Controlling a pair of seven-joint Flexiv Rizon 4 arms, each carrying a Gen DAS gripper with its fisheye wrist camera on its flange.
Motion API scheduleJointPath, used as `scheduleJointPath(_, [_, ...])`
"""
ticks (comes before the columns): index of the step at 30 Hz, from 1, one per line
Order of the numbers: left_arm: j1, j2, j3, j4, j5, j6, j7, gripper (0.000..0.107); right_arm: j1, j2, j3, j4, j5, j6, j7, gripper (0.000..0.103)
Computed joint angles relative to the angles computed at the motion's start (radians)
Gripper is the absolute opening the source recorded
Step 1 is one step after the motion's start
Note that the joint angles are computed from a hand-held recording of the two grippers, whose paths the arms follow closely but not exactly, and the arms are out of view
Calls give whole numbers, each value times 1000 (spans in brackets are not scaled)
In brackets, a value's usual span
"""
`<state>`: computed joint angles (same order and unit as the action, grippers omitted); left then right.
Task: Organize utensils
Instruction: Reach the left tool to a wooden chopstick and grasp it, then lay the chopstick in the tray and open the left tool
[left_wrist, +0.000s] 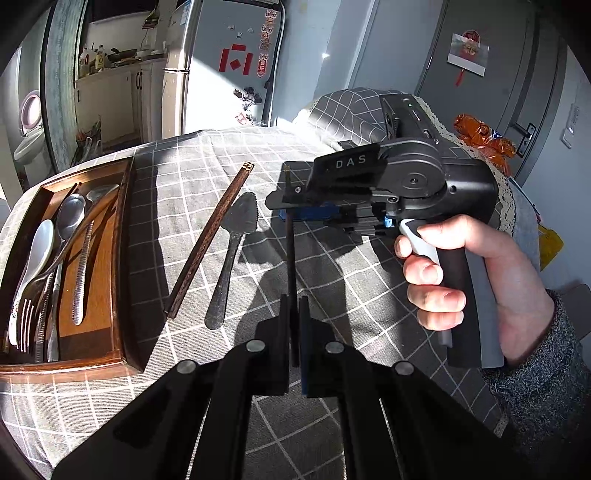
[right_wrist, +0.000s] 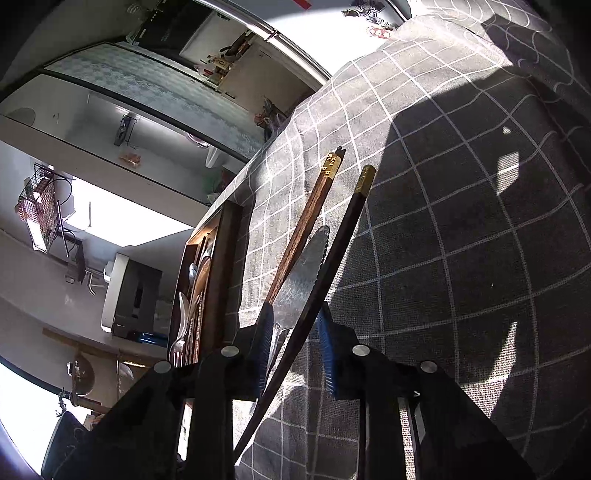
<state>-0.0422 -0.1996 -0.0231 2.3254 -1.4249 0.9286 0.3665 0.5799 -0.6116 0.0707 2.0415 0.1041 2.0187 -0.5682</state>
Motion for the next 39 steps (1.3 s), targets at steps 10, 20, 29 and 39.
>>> scheduleJointPath(10, [81, -3, 44, -34, -19, -26, 44, 5, 56, -31, -33, -194, -99, -172, -20, 14])
scheduleJointPath(20, [179, -125, 36, -179, 30, 0, -17, 5, -17, -194, 59, -526, -275, -398, -10, 14])
scheduleJointPath(29, [204, -216, -24, -255, 35, 120, -46, 5, -40, -299, 98, -718, -300, -583, -41, 17])
scheduleJointPath(39, [185, -234, -58, -259, -40, 237, 45, 31, 66, -41, -97, -329, -277, -325, -10, 68])
